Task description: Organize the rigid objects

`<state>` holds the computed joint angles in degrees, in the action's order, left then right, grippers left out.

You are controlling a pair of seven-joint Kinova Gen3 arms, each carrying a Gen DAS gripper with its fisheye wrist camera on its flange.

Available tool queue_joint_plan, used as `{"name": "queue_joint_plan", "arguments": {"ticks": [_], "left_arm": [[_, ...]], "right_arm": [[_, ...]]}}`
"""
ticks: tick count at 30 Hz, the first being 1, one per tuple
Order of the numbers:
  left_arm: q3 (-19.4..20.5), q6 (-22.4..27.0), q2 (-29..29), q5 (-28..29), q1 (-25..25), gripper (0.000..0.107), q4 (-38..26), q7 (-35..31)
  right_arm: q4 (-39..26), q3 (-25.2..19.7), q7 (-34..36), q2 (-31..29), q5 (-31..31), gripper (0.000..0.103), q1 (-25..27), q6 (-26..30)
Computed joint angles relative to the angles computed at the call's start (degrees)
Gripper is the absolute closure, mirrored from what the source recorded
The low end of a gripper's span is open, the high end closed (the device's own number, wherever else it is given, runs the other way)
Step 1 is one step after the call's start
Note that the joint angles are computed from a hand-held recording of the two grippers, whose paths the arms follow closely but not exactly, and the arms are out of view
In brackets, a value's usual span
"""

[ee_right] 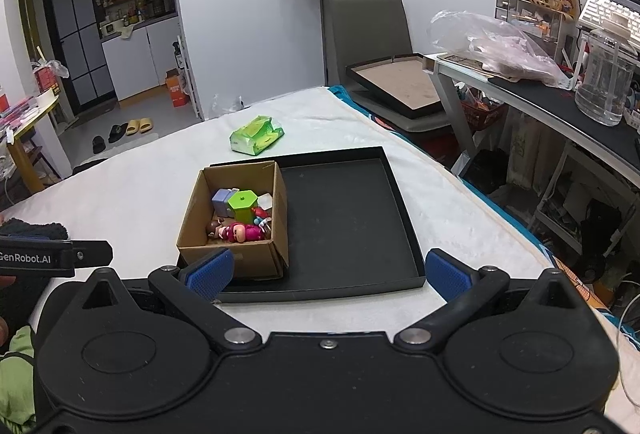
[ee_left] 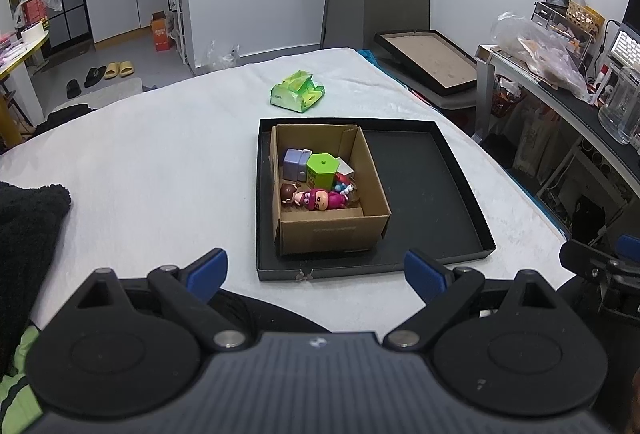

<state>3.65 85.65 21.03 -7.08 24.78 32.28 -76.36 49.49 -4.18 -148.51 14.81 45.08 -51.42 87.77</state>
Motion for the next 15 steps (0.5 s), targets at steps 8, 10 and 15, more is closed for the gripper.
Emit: {"name": "queue_joint_plan", "arguments": {"ticks": [8, 10, 15], "left_arm": [[0.1, 0.0, -0.1, 0.1, -0.1, 0.013, 0.2, 0.0], [0.0, 0.0, -0.1, 0.0, -0.1, 0.013, 0.2, 0.0], [0.1, 0.0, -0.1, 0.2, -0.2, 0.013, 0.3, -0.2]], "right_arm": [[0.0, 0.0, 0.0, 0.0, 0.0, 0.000, 0.0, 0.0], [0.0, 0.0, 0.0, 0.0, 0.0, 0.000, 0.0, 0.0], [-0.1, 0.0, 0.0, 0.1, -0.5, 0.000, 0.2, -0.1]]}}
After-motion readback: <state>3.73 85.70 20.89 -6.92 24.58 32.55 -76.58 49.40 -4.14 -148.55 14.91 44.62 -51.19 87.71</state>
